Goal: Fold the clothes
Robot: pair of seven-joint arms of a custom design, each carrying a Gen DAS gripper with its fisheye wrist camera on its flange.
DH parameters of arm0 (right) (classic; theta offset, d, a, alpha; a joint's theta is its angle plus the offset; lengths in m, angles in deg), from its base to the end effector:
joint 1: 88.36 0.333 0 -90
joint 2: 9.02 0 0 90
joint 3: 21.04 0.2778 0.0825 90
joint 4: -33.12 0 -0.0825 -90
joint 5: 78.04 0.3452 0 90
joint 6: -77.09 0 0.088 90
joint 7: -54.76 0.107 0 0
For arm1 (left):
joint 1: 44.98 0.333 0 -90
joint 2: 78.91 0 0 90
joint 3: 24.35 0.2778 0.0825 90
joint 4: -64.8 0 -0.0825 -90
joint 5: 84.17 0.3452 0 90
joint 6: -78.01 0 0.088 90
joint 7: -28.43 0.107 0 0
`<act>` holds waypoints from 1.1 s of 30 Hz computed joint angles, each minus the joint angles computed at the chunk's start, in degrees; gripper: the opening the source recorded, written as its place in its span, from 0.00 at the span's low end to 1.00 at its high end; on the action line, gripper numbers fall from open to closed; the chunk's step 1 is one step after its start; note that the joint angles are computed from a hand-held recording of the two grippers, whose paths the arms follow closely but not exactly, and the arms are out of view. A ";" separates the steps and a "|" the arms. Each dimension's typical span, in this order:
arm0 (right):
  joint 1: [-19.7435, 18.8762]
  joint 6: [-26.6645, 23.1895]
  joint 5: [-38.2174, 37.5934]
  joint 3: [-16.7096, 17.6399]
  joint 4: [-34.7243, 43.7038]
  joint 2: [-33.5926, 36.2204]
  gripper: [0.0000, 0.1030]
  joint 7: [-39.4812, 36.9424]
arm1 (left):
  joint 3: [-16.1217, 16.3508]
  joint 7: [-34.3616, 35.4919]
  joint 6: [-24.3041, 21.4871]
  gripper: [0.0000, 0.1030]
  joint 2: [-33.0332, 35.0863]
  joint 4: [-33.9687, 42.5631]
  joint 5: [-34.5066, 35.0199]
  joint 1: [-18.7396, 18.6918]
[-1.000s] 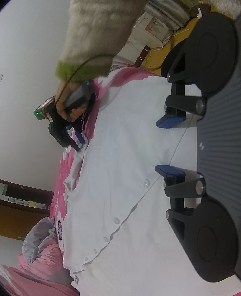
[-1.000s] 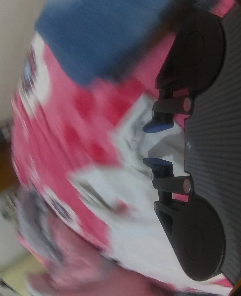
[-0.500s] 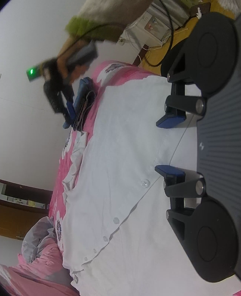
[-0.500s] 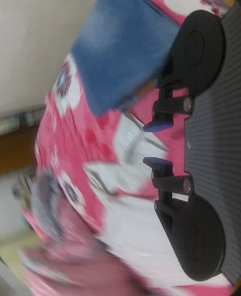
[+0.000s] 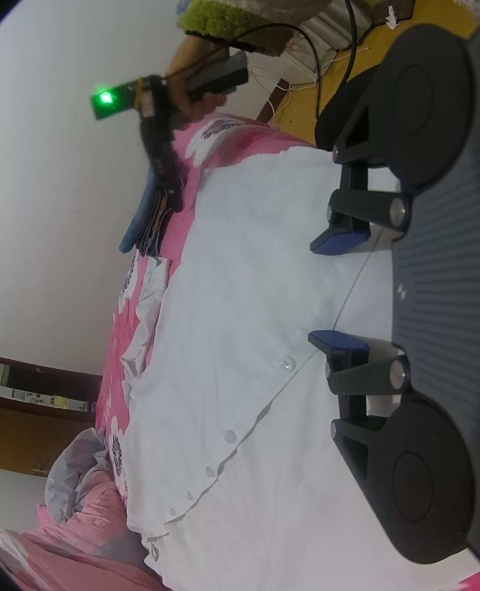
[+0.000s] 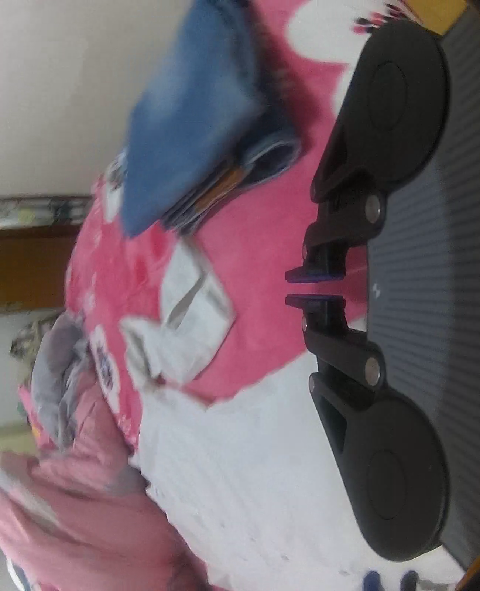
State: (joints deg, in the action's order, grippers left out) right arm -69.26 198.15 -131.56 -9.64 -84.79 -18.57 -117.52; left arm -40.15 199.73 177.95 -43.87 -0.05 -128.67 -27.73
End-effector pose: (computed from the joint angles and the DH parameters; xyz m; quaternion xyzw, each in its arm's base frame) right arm 0.4513 0.2283 0.5225 -0.3595 0.8263 -0.3694 0.2271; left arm 0.6728 0.0077 0.4740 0.1623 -0.8807 0.4448 0.0136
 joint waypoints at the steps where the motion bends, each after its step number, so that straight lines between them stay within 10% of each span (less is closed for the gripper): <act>1: -0.06 1.17 -0.27 -0.26 1.33 1.01 0.05 -1.59 | 0.02 0.02 -0.09 0.46 0.00 0.12 0.11 -0.01; 15: -1.40 18.42 11.52 -10.20 25.24 20.73 0.05 -21.31 | -1.04 -2.74 2.02 0.57 4.13 7.44 -1.83 -1.52; 22: 0.74 8.49 5.86 -13.44 23.36 18.68 0.17 -11.86 | -2.82 -8.54 -1.65 0.55 11.19 16.15 3.08 -1.87; 33: -0.94 3.70 0.45 -8.12 13.90 9.35 0.28 2.44 | -5.77 -14.45 -3.38 0.59 13.53 22.37 2.66 0.05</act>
State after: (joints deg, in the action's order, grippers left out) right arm -70.19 201.85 -131.11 -17.75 -70.88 -9.21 -115.09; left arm -45.92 185.28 174.57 -30.34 22.31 -126.01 -27.68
